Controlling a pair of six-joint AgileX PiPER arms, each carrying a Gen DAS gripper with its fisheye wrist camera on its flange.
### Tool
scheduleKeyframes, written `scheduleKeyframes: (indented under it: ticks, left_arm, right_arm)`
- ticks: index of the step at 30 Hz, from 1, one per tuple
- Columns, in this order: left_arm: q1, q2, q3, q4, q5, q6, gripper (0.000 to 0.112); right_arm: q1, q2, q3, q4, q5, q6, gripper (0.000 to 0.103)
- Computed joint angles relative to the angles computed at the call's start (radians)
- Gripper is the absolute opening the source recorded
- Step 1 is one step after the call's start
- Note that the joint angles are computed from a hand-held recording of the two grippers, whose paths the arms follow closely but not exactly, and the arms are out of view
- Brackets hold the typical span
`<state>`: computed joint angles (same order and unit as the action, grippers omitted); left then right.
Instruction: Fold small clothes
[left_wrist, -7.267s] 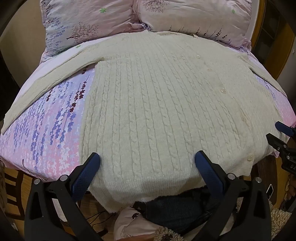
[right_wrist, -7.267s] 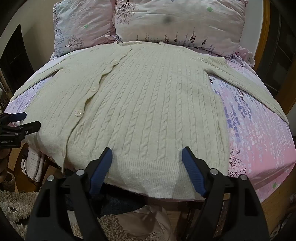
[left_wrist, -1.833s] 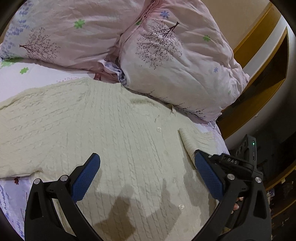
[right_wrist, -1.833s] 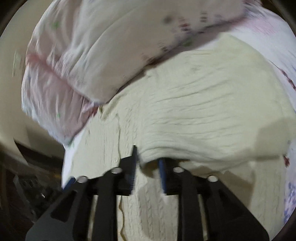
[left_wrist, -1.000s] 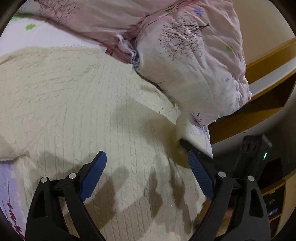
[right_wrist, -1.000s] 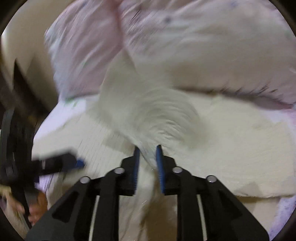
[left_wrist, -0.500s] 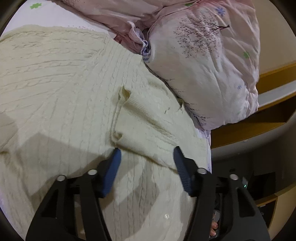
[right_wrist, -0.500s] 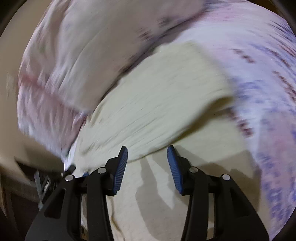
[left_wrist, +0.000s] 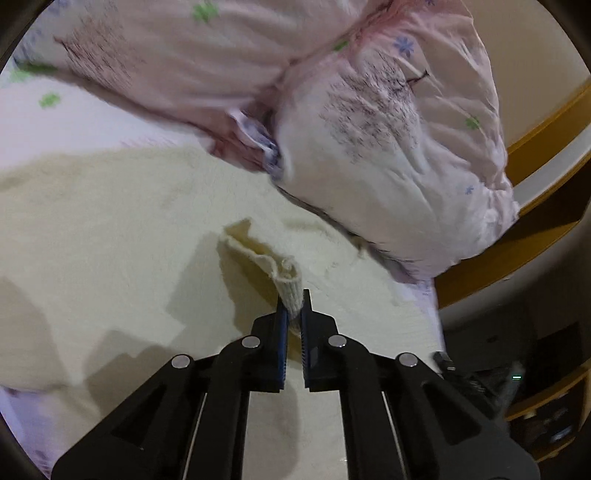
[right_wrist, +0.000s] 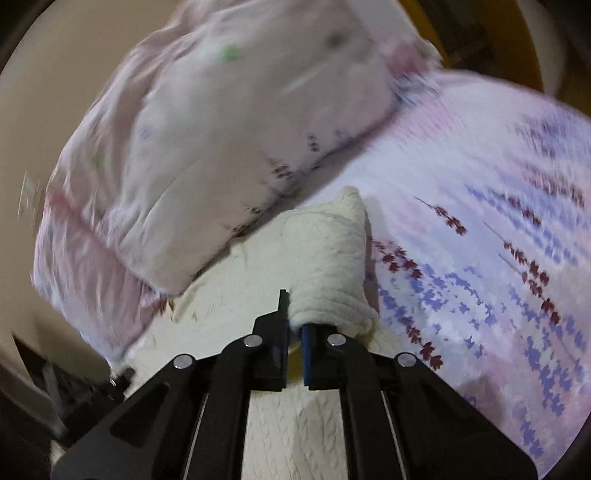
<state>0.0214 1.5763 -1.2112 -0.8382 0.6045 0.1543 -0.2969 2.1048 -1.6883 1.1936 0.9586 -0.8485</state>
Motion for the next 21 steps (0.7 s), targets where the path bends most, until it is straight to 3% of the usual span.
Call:
scheduleKeyframes:
  ticks: [7, 9, 12, 17, 18, 19, 21]
  left_arm:
    - [0.01, 0.011, 0.058, 0.133, 0.013, -0.082, 0.006]
    - [0.009, 0.011, 0.067, 0.132, 0.011, -0.081, 0.006]
    - [0.004, 0.006, 0.068, 0.135, 0.01, -0.088, 0.006]
    - [0.008, 0.003, 0.081, 0.106, 0.001, -0.077, 0.006]
    - [0.008, 0.0, 0.085, 0.102, 0.0, -0.077, 0.006]
    - [0.007, -0.001, 0.086, 0.103, -0.001, -0.079, 0.006]
    - [0.001, -0.001, 0.083, 0.115, -0.004, -0.093, 0.006]
  right_arm:
    - [0.074, 0.015, 0.004, -0.228, -0.048, 0.132, 0.007]
    - [0.064, -0.003, 0.01, -0.245, -0.038, 0.142, 0.023]
    - [0.011, -0.042, 0.069, -0.139, -0.035, 0.069, 0.04]
    - [-0.027, 0.143, -0.173, -0.115, 0.208, 0.271, 0.041]
    - [-0.03, 0.161, -0.182, -0.075, 0.222, 0.272, 0.041]
    - [-0.034, 0.163, -0.164, -0.029, 0.208, 0.249, 0.041]
    - [-0.044, 0.133, -0.092, 0.059, 0.095, 0.2, 0.036]
